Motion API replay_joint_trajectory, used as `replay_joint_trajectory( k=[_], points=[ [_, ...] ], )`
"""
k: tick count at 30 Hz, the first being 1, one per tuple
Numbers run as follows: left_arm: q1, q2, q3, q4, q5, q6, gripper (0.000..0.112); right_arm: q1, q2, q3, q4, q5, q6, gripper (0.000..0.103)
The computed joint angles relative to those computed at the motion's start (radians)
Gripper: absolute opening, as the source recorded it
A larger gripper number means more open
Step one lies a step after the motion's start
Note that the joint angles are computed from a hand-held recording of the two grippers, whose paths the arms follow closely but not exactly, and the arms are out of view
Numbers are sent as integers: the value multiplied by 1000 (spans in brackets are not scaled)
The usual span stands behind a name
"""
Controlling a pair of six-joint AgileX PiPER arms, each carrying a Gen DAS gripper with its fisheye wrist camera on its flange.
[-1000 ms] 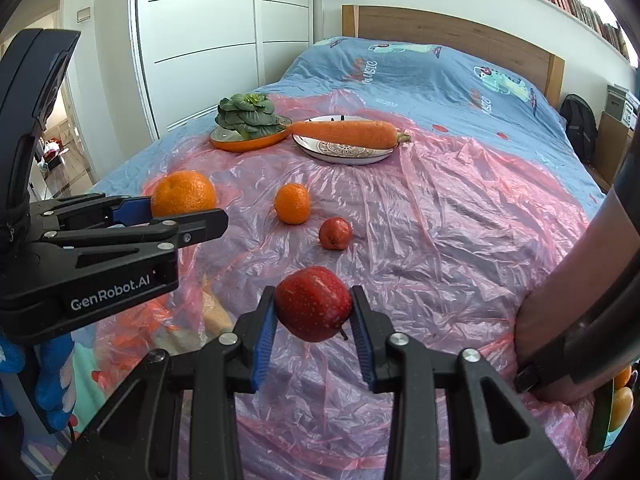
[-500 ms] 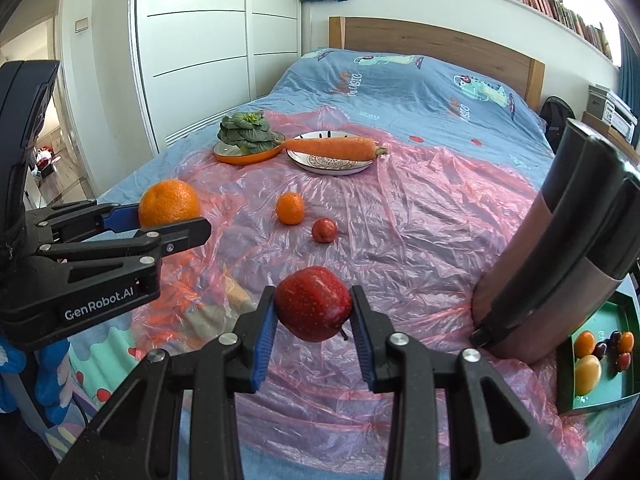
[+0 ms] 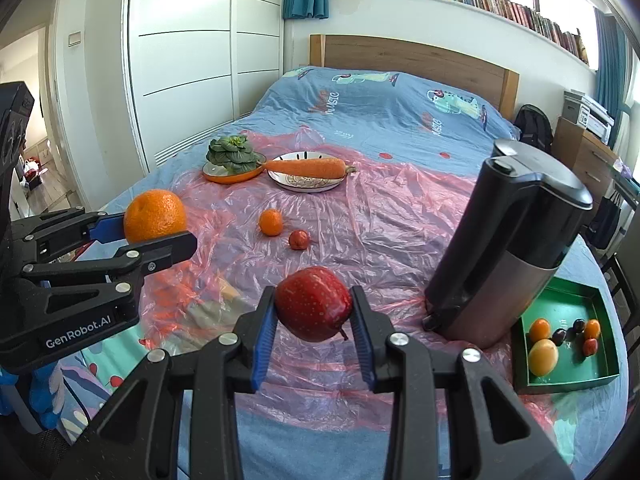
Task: Organize fruits
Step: 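Carry the held orange and red apple past the kettle over the green tray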
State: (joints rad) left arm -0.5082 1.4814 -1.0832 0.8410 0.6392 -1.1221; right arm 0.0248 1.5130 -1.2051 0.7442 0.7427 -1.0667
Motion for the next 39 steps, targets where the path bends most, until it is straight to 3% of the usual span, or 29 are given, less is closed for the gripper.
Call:
replay_joint_trajectory(
  k=[7,16,28,39],
  points=[
    [-142,-6,-51,28,98,-14,38,-125,-74,21,50,69,-58,19],
    [-275,53,-173,5,159,19,38,-333,-95,14,117,173,-151,19],
    [-351,231,-393,-92,178,167,38,-542,42,-85,152,222,-202,19],
    [-348,486,-737,-266,207,383,38,-637,225,-248,133,217,-188,19]
  ],
)
